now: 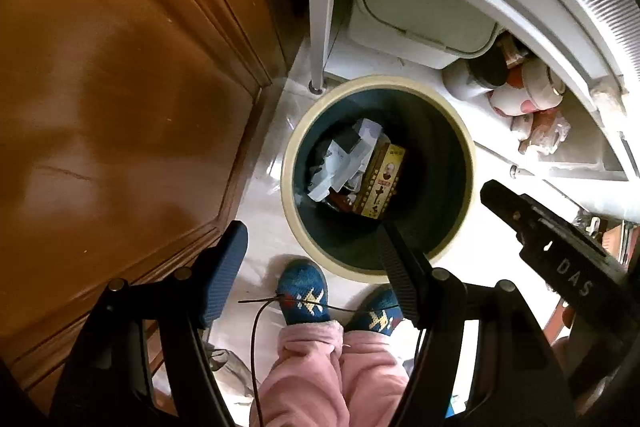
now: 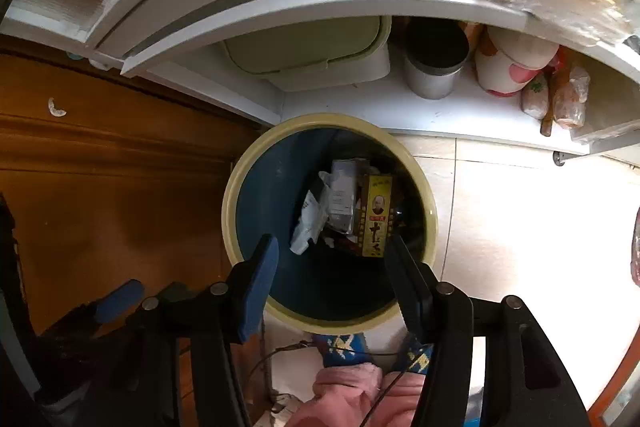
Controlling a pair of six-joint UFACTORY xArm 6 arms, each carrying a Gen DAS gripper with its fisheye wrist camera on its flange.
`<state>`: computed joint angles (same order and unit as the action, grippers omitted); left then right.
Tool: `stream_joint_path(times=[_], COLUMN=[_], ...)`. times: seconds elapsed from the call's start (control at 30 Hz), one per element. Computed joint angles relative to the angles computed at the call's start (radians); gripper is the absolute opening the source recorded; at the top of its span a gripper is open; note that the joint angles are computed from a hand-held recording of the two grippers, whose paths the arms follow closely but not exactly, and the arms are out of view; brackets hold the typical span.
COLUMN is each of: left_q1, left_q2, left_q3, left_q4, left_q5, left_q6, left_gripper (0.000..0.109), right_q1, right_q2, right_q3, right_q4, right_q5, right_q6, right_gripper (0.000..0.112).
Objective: Collect trash
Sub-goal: 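Open both tools to drop the bag and box into the bin, then raise both tools back up toward the counter items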
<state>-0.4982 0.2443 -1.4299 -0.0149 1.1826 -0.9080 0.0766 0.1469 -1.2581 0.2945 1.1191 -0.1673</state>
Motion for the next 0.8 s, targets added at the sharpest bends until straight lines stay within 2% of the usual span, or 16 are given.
stream_joint_path(times=[0.23, 0.47, 0.67, 0.8], left_q1=[-0.023, -0.046, -0.062, -0.08], left_q2=[-0.017, -0.022, 0.006, 0.082], left_q3=[-0.09, -0.247, -0.451, -0.691], left_q4=[0.021, 0.042, 0.057, 0.065], left_q5=[0.082, 0.222, 0.37, 0.502], left_q6=[-0.025, -0.035, -0.042, -0.032], left_gripper=[0.064, 0.064, 0.064, 0.064], right_q1=[-0.01, -0.024, -0.046, -0.065], right_q2=[-0.069, -0.131, -0.151, -0.137], right_q3=[-0.012, -0.097, -0.229, -0.377], right_q4=[-0.02, -0.034, -0.032, -0.023], right_q5=[0.072, 0.202, 0.323, 0.433], right_q6=[-0.012, -0.012, -0.01, 0.009], right_gripper=[0.056, 0.057, 0.057, 0.057])
